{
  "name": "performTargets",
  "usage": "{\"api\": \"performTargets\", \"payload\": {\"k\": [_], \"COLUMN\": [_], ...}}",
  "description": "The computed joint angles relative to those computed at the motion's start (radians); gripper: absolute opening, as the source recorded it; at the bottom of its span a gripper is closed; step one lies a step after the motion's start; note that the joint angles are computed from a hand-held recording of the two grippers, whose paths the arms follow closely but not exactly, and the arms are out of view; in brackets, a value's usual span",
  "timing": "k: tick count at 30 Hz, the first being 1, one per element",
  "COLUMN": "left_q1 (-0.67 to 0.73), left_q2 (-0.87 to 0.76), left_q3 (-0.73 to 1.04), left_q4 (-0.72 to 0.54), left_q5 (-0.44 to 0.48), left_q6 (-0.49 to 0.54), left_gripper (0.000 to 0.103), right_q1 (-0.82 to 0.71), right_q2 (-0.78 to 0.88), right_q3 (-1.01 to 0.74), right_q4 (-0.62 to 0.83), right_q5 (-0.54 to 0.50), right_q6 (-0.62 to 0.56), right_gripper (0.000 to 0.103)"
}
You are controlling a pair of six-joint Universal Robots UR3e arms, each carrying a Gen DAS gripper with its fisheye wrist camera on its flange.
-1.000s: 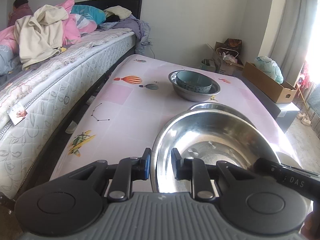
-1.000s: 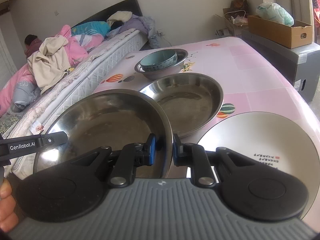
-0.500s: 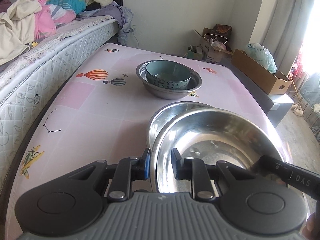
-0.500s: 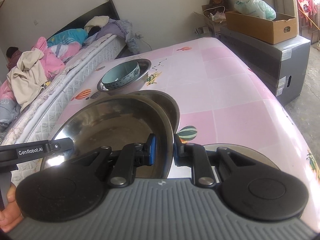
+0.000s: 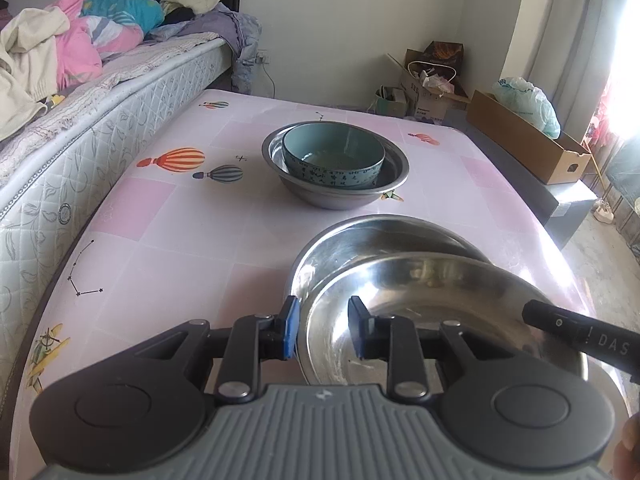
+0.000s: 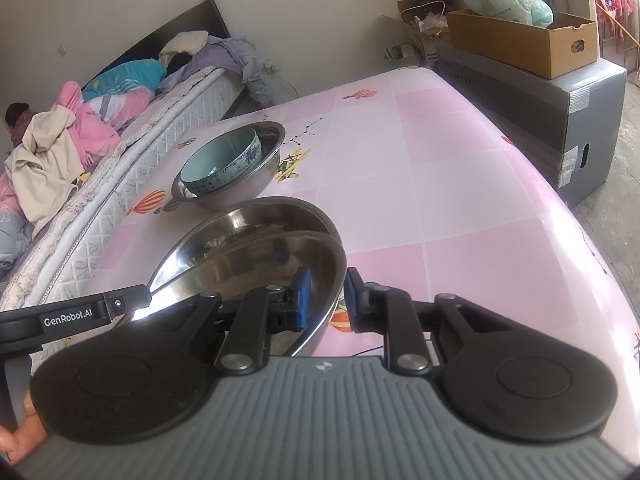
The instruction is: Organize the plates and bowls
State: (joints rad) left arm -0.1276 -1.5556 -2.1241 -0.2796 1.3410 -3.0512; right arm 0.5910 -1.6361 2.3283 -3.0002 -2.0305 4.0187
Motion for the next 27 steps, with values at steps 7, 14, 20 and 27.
{"api": "performTargets", "payload": {"k": [7, 14, 20, 27], "left_q1": [0.043, 0.102, 0.123, 0.051], "left_q2": [0.093, 0.291, 0.476, 0.594], "left_q3": [-0.067, -0.186, -0.29, -0.388], "left_q4": [0.001, -0.091, -0.234, -0.328], "left_q5": [-0.036, -0.111, -0.152, -0.198], "left_q6": [0.0, 0.045, 0.085, 0.092], "left_gripper": [0.046, 0.076, 0.081, 0.08], "right_q1": [-0.001, 0.088, 0.24, 0.505], "right_q2": [-0.028, -0.212, -0.522, -0.67], "right_q3": [0.013, 0.085, 0.182, 0.251], "right_q4": [0.008, 0.129, 0.481, 0.81], "right_q5": [-0.017, -0.127, -0.234, -0.326], "right_q6": [0.025, 0.115, 0.353, 0.796], "right_gripper": [0.026, 0.044, 0.056, 0.056]}}
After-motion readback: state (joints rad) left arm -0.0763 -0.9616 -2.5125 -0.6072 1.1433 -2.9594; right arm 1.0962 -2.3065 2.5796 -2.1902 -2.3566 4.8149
